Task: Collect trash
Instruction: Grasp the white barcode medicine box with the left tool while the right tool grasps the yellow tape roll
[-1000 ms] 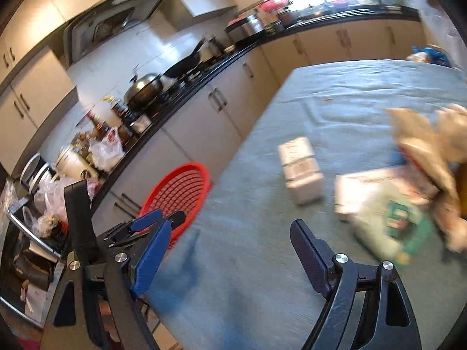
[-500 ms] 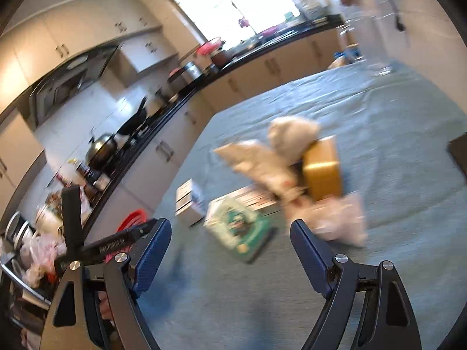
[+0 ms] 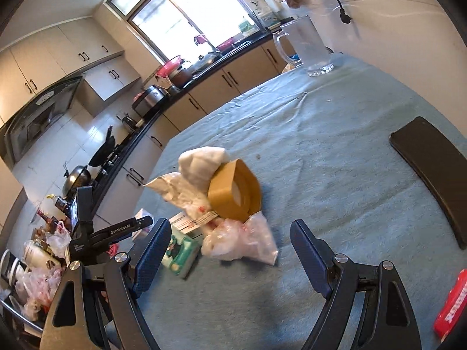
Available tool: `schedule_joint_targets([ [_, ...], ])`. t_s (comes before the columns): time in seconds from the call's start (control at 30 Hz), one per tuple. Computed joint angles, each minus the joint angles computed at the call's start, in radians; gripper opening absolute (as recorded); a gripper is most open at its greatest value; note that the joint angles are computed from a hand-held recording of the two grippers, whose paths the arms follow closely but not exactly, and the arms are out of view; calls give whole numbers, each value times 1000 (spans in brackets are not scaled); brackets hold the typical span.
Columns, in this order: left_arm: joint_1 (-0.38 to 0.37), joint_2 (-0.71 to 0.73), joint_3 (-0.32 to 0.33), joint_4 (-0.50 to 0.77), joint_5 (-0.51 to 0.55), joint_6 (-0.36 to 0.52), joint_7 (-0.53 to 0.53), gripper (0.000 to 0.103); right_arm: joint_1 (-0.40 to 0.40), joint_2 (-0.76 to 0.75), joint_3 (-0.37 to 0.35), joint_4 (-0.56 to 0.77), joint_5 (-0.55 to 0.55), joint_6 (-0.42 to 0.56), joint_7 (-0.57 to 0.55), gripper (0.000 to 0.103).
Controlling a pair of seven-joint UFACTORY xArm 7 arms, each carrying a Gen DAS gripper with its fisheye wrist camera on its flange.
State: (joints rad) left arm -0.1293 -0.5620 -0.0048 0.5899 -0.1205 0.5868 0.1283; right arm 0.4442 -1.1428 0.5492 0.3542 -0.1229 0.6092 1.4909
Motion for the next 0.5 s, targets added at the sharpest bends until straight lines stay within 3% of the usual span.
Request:
schedule_joint_targets([
  [0.03, -11, 1, 13, -6, -7, -4, 23, 48, -6, 18, -5, 7, -4, 3, -11, 87],
  [0.13, -23, -12, 26, -36, -17, -35, 67, 39, -39, 95, -18, 46, -25, 3, -56, 87],
  [0.33, -32, -36, 26, -98, -26, -126, 110, 34, -147, 312, 13, 186, -110, 33, -135, 85],
  [0.43, -44, -39, 31, -120, -30, -176, 124, 34, -189, 390, 51, 246, -164, 90, -130, 72],
  [0.5, -50, -35, 37, -122, -37, -191, 127, 33, -196, 423, 56, 263, -190, 117, -114, 46],
])
